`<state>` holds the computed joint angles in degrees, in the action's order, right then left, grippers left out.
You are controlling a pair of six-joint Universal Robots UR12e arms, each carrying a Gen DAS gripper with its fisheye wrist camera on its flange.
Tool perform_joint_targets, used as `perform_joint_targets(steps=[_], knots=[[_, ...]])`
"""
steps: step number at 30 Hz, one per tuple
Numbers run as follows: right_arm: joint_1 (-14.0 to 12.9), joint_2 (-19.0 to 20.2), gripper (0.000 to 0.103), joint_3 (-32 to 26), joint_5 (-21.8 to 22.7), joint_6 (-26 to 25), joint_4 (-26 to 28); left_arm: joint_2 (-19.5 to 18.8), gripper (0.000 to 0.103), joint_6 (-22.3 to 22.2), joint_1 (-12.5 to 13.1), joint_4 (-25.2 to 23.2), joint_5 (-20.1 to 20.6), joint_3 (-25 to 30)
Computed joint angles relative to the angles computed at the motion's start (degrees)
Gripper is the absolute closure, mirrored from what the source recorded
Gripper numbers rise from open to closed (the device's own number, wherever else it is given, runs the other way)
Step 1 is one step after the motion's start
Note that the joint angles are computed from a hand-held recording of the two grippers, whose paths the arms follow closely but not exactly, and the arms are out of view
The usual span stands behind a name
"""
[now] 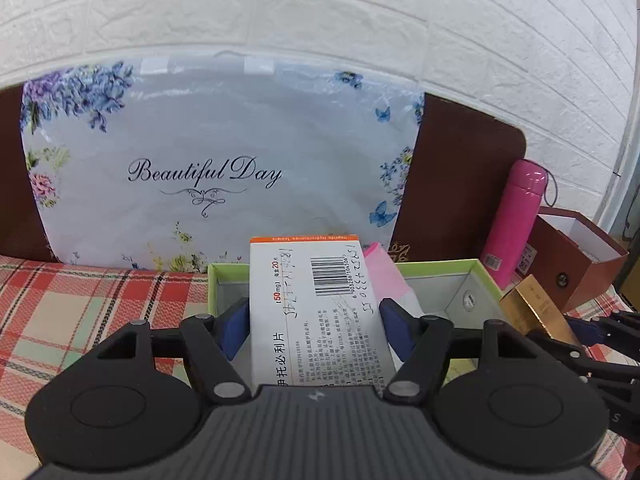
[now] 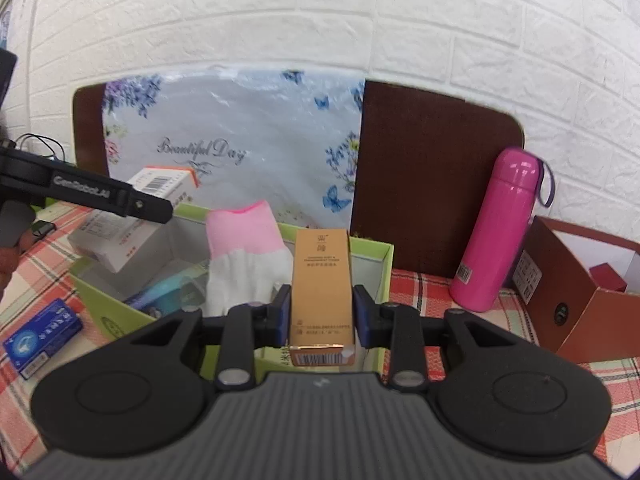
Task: Organize objects
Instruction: 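Carry both boxes over the green box and open both grippers, then grasp the blue medicine box with the left gripper while the right grasps the green packet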
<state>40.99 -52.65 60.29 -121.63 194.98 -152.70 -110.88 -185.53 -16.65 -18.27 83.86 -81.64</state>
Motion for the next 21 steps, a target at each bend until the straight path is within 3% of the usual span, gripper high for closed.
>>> perform_joint_targets(steps=[6,9,14,21], knots=[[-1.4,2.0,0.072,-2.4,2.4,1.6,2.8,-1.6,0.03,0.5,0.1,0.0,0.4,1.2],[-2.1,2.7,0.069,-3.5,5.0,2.4,5.1,-2.2,0.018,-0.2,0.1,-1.5,0.8,1.9],[-1.9,2.7,0.038,-2.7,4.8,2.3,4.1,-1.8,0.018,-0.9,0.4,-1.6,-0.2,1.1],[-1.6,1.8,0.02,-1.6,4.4,3.3,1.8,-0.6,0.018,-1.4,0.1,-0.5,0.3,0.0]])
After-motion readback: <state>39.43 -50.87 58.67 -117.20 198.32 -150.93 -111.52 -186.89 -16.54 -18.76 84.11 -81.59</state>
